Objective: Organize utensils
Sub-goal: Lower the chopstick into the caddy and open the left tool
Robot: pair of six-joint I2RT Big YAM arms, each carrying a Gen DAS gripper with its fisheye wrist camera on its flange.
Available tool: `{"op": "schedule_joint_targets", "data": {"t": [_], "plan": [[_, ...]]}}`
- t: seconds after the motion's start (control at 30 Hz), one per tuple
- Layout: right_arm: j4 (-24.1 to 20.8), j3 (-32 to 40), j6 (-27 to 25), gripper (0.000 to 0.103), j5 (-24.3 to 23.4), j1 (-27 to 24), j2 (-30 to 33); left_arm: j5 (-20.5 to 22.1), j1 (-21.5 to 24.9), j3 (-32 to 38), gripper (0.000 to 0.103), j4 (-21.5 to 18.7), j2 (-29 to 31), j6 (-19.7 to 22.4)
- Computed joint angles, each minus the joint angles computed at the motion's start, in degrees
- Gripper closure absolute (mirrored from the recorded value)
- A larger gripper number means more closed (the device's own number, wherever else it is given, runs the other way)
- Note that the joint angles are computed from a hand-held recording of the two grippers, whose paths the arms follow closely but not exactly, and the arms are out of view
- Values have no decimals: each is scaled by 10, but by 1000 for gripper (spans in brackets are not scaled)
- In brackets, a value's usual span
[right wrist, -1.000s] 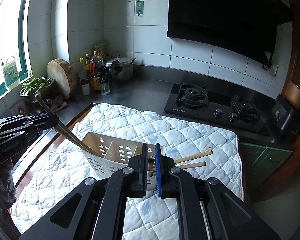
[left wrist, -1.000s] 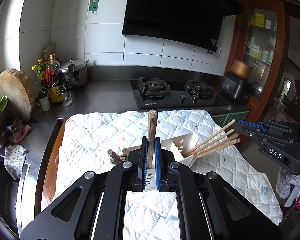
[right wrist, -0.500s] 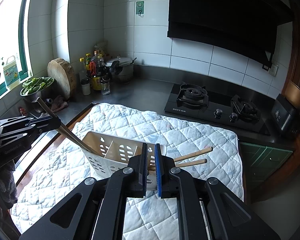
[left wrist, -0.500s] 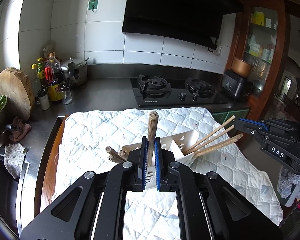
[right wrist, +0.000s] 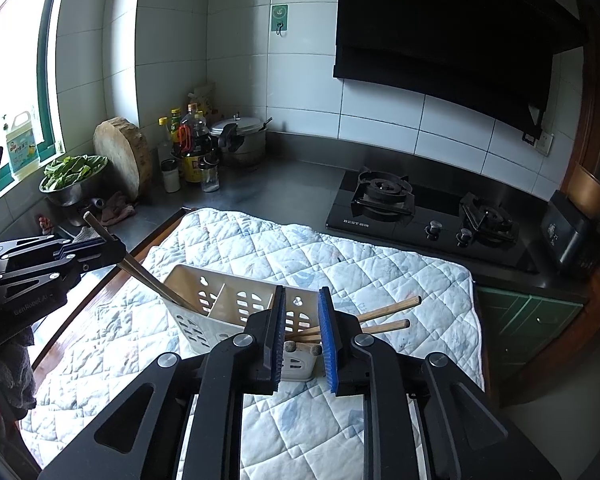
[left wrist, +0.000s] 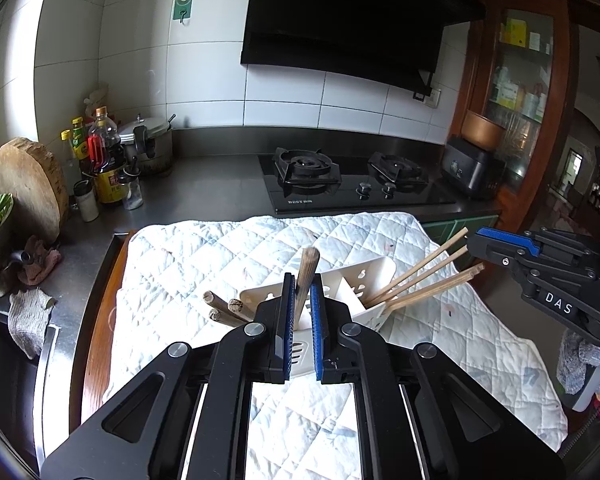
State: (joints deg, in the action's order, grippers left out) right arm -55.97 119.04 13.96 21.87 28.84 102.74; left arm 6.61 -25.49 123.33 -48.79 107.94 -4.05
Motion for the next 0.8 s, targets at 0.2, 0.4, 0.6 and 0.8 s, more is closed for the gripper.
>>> {"op": "schedule_joint_targets", "data": {"t": [0.2, 0.4, 0.6, 0.8], "plan": [[0, 0, -1, 81, 1, 0, -1, -1, -1, 0, 91, 0, -1, 1], [2, -1, -3, 73, 2, -1, -3, -6, -3, -3, 75, 2, -4, 5], [7, -10, -4, 62, 10, 3, -11, -9, -3, -11, 69, 7, -11, 9], [12, -18, -5, 54, 17, 6, -19, -15, -4, -26, 59, 16, -22, 13]]}}
